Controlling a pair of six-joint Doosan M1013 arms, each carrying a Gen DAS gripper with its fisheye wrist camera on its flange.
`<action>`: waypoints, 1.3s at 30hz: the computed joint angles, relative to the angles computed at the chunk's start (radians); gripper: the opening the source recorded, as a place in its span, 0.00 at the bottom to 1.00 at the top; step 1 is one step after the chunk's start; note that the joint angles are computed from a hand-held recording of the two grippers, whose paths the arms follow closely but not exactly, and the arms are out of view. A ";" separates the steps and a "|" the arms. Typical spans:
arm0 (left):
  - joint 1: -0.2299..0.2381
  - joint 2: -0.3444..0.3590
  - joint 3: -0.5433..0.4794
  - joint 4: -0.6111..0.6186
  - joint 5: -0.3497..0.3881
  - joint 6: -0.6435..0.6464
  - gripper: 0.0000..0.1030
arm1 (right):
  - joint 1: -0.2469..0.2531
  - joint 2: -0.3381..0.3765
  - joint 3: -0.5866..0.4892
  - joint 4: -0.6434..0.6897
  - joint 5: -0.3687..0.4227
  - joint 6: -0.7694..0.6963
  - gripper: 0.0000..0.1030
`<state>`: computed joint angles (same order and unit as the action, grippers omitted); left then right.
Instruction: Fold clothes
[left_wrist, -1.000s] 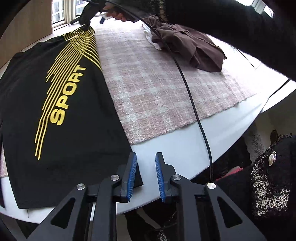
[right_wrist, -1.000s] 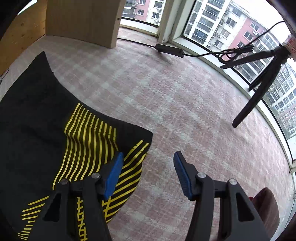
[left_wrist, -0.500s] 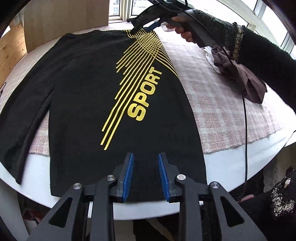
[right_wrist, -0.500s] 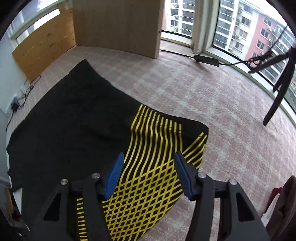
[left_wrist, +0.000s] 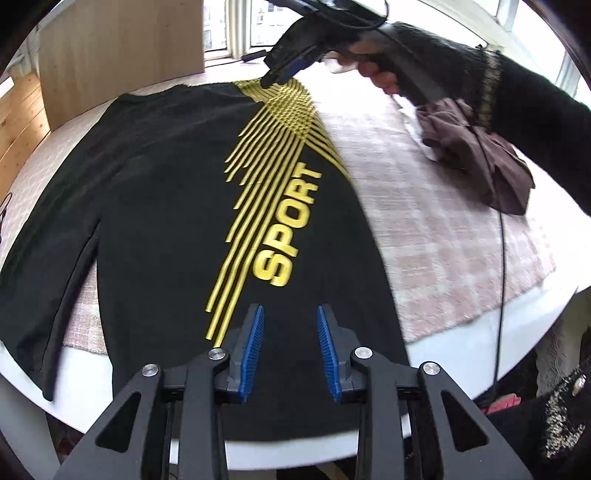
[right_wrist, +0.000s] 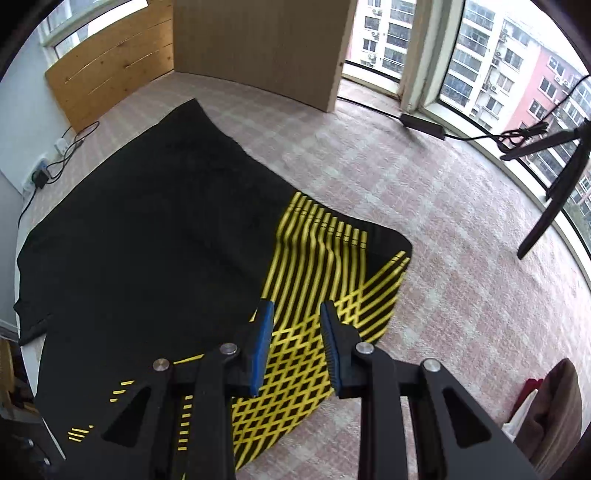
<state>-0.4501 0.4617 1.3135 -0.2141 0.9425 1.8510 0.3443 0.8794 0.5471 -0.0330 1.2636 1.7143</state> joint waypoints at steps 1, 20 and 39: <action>0.001 0.004 0.000 -0.005 0.004 0.008 0.27 | 0.006 0.013 -0.019 0.000 0.026 -0.011 0.25; -0.003 0.027 -0.036 0.161 0.070 -0.093 0.25 | 0.015 -0.044 0.109 0.059 -0.014 -0.049 0.21; -0.042 0.044 -0.071 -0.109 0.143 0.148 0.36 | -0.089 -0.041 0.107 0.070 -0.093 0.293 0.45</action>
<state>-0.4925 0.5059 1.2423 -0.3228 1.0857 1.9990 0.2550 0.8386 0.6542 0.0373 1.1702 2.0071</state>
